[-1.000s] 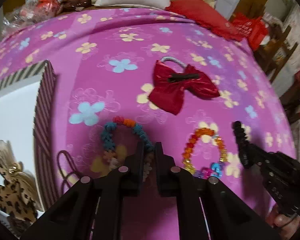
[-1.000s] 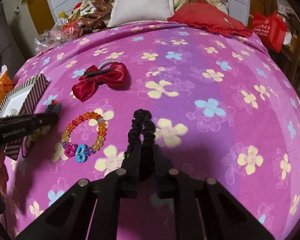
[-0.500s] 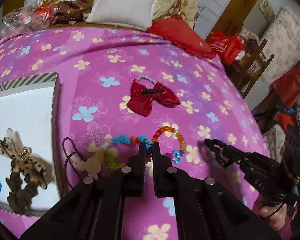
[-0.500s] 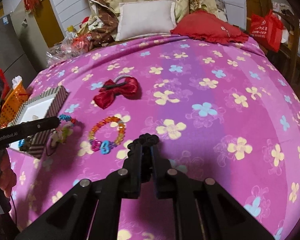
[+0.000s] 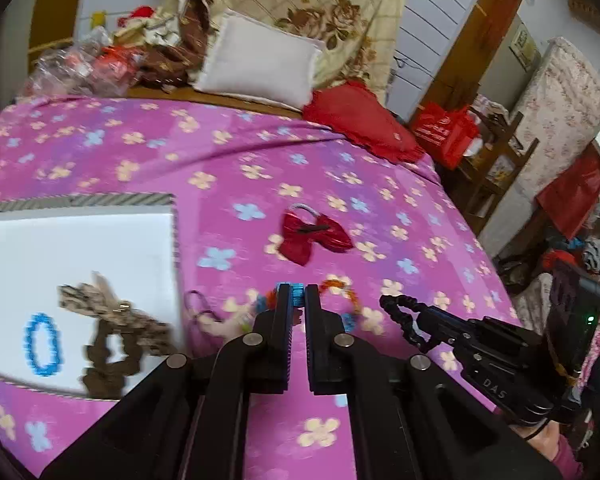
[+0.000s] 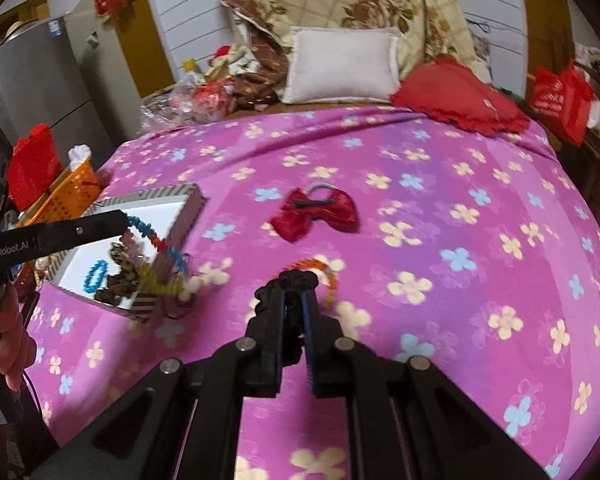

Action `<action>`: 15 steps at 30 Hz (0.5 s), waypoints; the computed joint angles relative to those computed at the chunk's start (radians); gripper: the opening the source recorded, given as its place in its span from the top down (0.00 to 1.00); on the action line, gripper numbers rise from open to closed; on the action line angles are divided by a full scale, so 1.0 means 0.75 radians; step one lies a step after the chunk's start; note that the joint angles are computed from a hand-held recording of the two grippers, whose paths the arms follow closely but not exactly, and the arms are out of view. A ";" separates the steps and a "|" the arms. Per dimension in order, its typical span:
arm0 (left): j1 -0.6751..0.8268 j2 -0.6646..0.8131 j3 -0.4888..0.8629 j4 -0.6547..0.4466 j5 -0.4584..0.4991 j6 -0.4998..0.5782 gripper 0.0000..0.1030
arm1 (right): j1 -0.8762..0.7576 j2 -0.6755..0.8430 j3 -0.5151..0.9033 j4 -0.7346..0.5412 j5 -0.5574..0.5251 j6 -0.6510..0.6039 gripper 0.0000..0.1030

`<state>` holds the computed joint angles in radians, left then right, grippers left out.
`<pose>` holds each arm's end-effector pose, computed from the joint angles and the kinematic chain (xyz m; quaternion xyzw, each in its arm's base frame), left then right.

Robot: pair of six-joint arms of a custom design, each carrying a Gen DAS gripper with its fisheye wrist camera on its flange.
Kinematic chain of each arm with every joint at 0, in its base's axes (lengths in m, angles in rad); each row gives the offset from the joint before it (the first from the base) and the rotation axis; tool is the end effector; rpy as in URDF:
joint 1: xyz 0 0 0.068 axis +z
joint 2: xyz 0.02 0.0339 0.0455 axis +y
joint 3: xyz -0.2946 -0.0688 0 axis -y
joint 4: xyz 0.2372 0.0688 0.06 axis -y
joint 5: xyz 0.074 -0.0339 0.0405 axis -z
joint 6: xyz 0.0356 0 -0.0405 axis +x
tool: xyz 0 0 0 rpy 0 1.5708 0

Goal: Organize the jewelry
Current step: 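Carry the beaded bracelet in the left tool while the right tool carries the scrunchie to the tray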

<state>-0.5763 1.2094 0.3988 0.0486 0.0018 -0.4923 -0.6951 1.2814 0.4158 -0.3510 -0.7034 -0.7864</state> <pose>0.1694 -0.1102 0.1829 0.0390 0.9185 -0.2011 0.3382 0.1457 -0.0915 0.1592 -0.1028 0.9204 0.1386 0.3509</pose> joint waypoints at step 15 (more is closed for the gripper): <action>0.642 -0.377 -0.096 -0.310 0.191 0.366 0.99 | 0.828 -0.284 -0.122 0.215 0.313 0.654 0.92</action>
<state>-0.0952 0.9270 0.3270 -0.1836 0.1450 -0.2178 -0.0739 1.0682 0.3247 -0.1899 -0.4690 -0.2962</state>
